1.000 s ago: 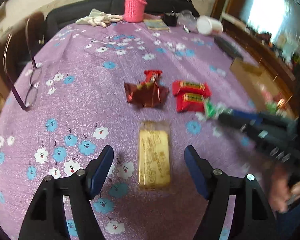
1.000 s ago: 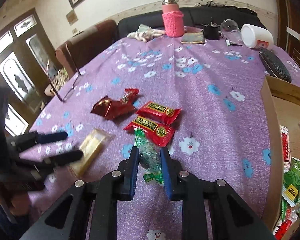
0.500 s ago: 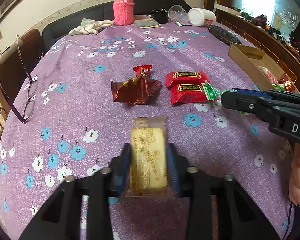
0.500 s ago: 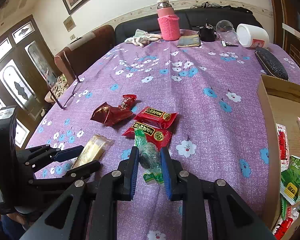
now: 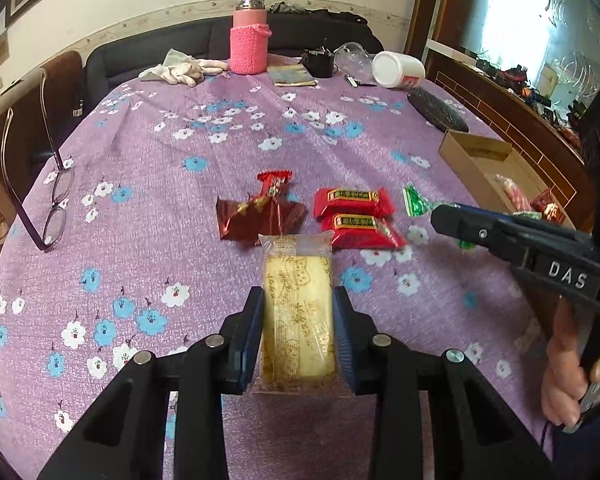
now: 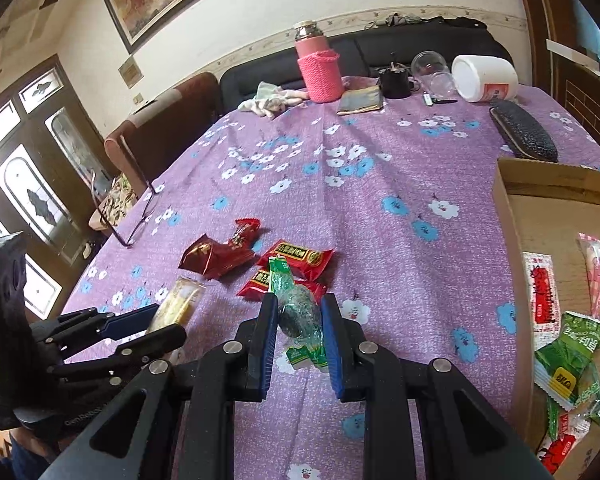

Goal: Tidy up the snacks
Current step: 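Lift the yellow cake packet and green candy above the tablecloth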

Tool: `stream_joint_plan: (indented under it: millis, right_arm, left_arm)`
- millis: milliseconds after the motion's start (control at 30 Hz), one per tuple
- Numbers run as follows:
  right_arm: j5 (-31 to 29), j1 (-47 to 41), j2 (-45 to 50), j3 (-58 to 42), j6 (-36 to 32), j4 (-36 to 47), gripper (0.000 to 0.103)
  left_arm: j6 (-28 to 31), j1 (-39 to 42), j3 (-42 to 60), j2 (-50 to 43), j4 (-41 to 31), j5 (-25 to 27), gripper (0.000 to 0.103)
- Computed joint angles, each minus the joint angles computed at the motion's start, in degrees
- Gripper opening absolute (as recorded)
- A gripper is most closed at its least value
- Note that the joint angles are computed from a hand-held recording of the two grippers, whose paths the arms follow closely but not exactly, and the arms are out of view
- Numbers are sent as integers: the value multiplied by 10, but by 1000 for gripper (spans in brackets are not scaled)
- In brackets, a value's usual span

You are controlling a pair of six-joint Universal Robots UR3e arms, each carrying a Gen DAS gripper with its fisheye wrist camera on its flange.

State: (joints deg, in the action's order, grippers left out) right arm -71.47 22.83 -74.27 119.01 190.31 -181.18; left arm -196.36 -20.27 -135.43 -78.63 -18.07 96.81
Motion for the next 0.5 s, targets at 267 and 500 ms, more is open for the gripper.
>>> stream_joint_plan:
  millis: [267, 500]
  right_arm:
    - [13, -34, -25, 30, 24, -20, 24]
    - [40, -81, -55, 61, 49, -34, 23]
  left_arm:
    - [-28, -58, 87, -52, -26, 27, 32]
    - [-43, -100, 161, -105, -38, 39, 33]
